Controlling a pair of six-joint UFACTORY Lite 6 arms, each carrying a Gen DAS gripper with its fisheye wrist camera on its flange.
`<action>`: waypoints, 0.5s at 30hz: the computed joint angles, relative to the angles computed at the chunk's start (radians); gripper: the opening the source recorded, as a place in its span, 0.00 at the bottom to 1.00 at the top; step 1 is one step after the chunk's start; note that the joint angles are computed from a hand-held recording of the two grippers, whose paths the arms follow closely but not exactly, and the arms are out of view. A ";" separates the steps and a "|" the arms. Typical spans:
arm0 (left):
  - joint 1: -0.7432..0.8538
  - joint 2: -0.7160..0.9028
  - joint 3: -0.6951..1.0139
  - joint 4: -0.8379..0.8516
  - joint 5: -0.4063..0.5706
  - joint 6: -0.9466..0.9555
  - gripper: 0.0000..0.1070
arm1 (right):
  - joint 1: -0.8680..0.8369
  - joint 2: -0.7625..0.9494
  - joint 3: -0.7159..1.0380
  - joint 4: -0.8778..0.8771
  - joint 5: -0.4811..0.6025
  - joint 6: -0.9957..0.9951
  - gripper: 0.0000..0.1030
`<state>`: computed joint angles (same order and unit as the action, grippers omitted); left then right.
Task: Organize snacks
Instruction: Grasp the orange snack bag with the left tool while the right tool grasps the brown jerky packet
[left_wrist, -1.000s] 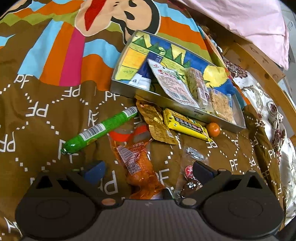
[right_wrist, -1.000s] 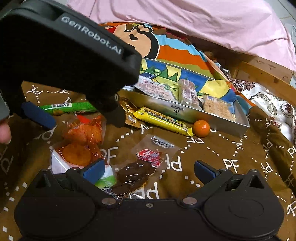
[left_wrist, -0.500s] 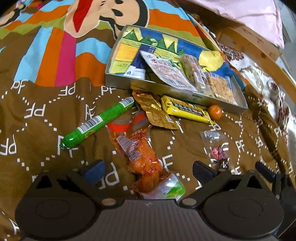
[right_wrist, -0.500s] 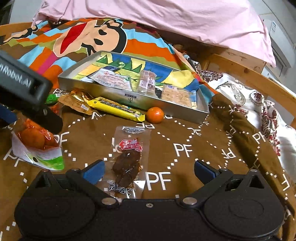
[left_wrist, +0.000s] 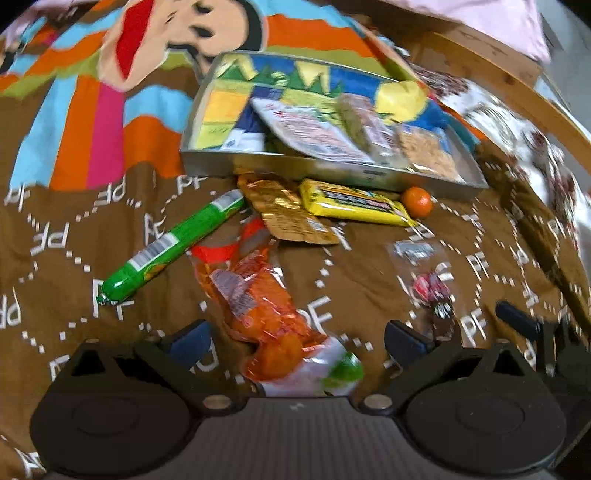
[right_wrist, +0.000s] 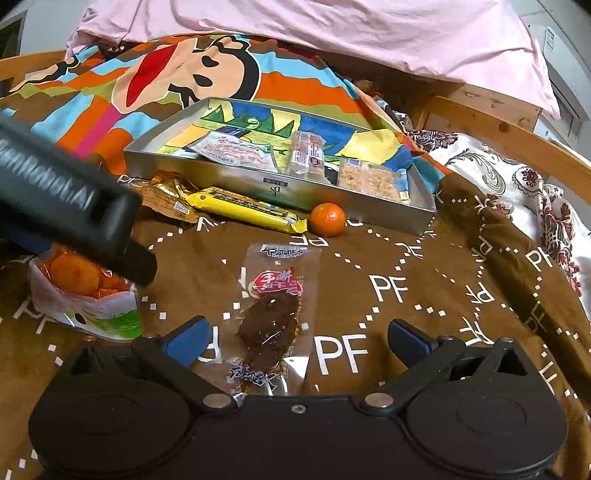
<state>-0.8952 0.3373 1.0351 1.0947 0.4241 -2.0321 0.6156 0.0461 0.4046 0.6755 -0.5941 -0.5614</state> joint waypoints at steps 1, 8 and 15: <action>0.016 -0.003 -0.013 0.028 -0.017 -0.040 0.94 | 0.002 0.001 -0.001 0.001 -0.004 0.001 0.99; 0.020 0.087 0.064 0.017 0.032 0.005 0.91 | 0.019 0.022 -0.004 0.004 -0.036 0.003 0.99; -0.057 0.149 0.155 -0.098 0.217 0.203 0.61 | 0.038 0.025 -0.020 -0.017 -0.072 0.023 0.92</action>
<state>-0.9517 0.4866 1.1902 0.9968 0.6412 -1.8289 0.6538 0.0712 0.3850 0.6586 -0.6664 -0.5386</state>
